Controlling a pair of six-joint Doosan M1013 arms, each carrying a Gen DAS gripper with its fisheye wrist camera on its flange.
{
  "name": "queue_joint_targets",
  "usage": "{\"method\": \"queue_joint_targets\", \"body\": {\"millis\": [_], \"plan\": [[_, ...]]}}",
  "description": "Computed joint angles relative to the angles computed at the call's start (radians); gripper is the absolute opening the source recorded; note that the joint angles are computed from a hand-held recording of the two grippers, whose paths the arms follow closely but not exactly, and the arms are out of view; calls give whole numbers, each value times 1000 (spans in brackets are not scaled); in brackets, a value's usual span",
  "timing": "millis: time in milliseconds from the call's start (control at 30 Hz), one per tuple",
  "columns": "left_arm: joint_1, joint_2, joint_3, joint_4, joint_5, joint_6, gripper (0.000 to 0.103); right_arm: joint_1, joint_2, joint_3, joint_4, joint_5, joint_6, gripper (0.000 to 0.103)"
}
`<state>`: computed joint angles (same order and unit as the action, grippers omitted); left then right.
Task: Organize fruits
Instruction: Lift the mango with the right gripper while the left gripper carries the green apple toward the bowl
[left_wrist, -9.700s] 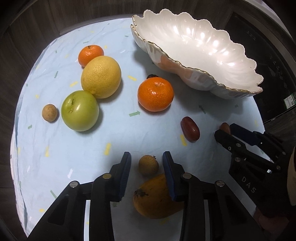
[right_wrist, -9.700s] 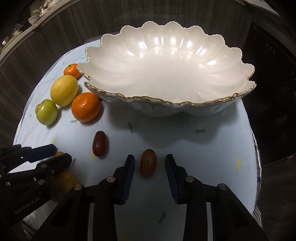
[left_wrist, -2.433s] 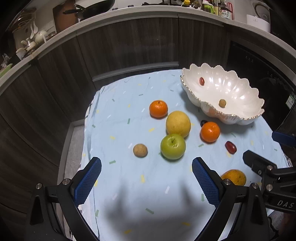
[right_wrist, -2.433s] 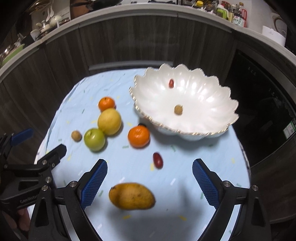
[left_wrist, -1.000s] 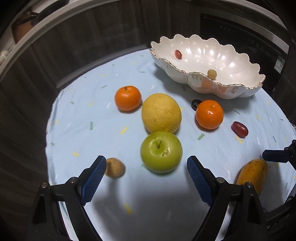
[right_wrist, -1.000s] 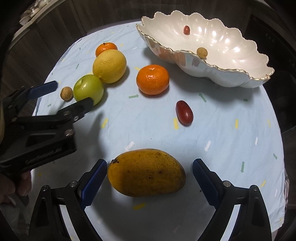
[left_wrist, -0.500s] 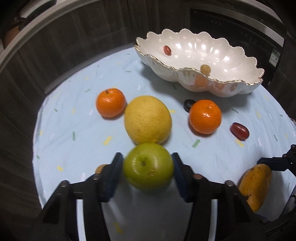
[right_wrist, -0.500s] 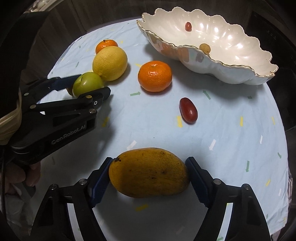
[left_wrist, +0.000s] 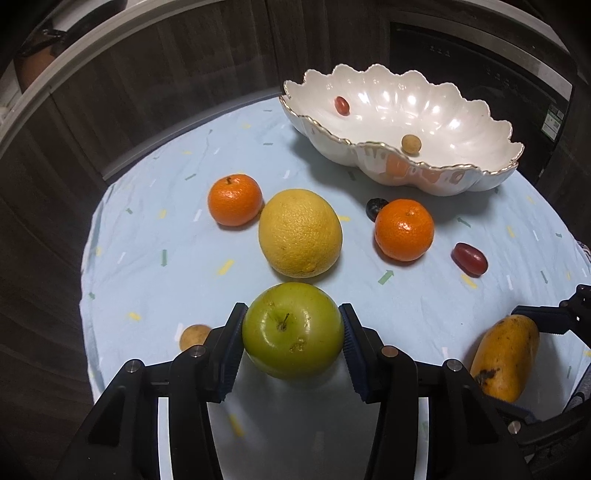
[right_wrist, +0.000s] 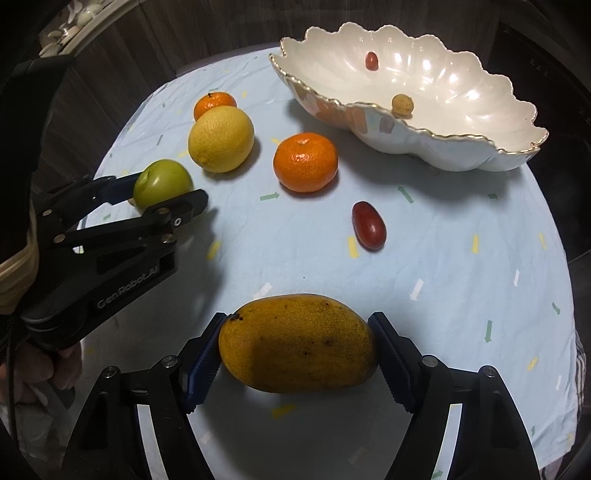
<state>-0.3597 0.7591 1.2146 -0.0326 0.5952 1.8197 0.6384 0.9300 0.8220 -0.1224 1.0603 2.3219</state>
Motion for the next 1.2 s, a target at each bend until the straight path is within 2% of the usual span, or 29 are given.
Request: {"method": "queue_joint_targets", "body": {"millis": [433,1200], "plan": [[-18,-48,33,88,-15,-119,48,-1,-76,102,-58,-91,47,76],[-62,-84,8,207,4,-323,48,-14,-150,168,-219,-183,151,76]]}}
